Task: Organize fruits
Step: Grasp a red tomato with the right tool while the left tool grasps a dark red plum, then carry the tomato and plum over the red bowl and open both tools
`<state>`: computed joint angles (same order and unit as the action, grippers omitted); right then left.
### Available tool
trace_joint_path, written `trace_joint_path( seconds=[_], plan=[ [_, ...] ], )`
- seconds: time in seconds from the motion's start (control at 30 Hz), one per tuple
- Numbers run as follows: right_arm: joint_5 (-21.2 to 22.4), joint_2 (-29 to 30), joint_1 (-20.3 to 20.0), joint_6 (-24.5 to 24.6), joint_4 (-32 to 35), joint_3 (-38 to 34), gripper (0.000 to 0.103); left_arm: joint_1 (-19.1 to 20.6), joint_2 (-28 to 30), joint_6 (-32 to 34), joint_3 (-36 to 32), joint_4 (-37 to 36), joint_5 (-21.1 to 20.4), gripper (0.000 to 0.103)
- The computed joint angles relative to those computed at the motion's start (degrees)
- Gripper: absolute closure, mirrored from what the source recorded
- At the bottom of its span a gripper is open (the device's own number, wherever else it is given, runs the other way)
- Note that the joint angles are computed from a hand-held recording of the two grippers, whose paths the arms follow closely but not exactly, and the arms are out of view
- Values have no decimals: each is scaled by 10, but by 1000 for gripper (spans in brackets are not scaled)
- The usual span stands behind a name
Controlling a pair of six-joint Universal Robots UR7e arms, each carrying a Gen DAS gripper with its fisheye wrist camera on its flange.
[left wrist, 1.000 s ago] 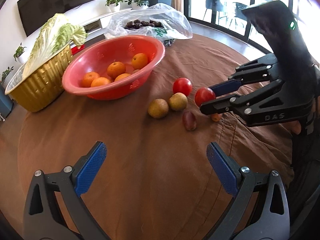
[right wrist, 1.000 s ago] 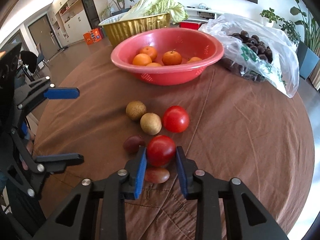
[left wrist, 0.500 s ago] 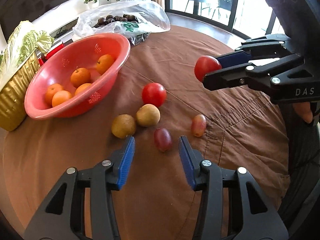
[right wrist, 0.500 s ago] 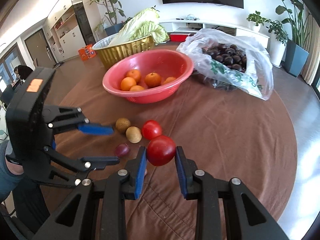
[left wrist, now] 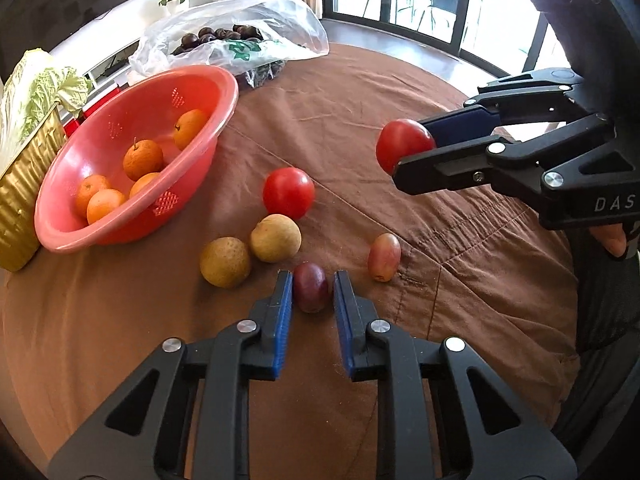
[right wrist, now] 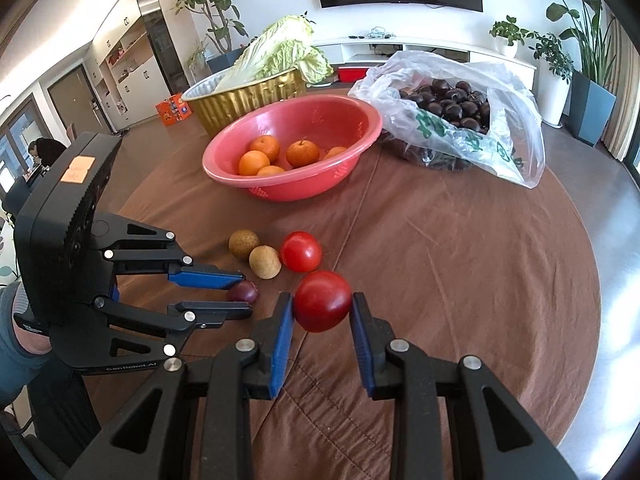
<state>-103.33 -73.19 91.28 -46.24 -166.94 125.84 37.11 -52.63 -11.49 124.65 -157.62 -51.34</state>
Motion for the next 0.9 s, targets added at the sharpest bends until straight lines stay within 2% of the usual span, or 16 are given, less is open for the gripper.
trace_joint_path(
  seconds=[0.33, 0.57, 0.73, 0.9],
  plan=[
    [1, -3, 0, -2, -3, 4, 72, 2, -14, -3, 13, -20, -18, 89],
    [-1, -4, 6, -4, -1, -2, 72, -17, -69, -21, 43, -25, -8, 89],
    [-9, 3, 21, -10, 7, -25, 72, -18, -134, -27, 53, 6, 36, 89],
    [-18, 24, 44, -20, 16, -62, 72, 6, -169, -7, 34, 46, 71, 89]
  ],
)
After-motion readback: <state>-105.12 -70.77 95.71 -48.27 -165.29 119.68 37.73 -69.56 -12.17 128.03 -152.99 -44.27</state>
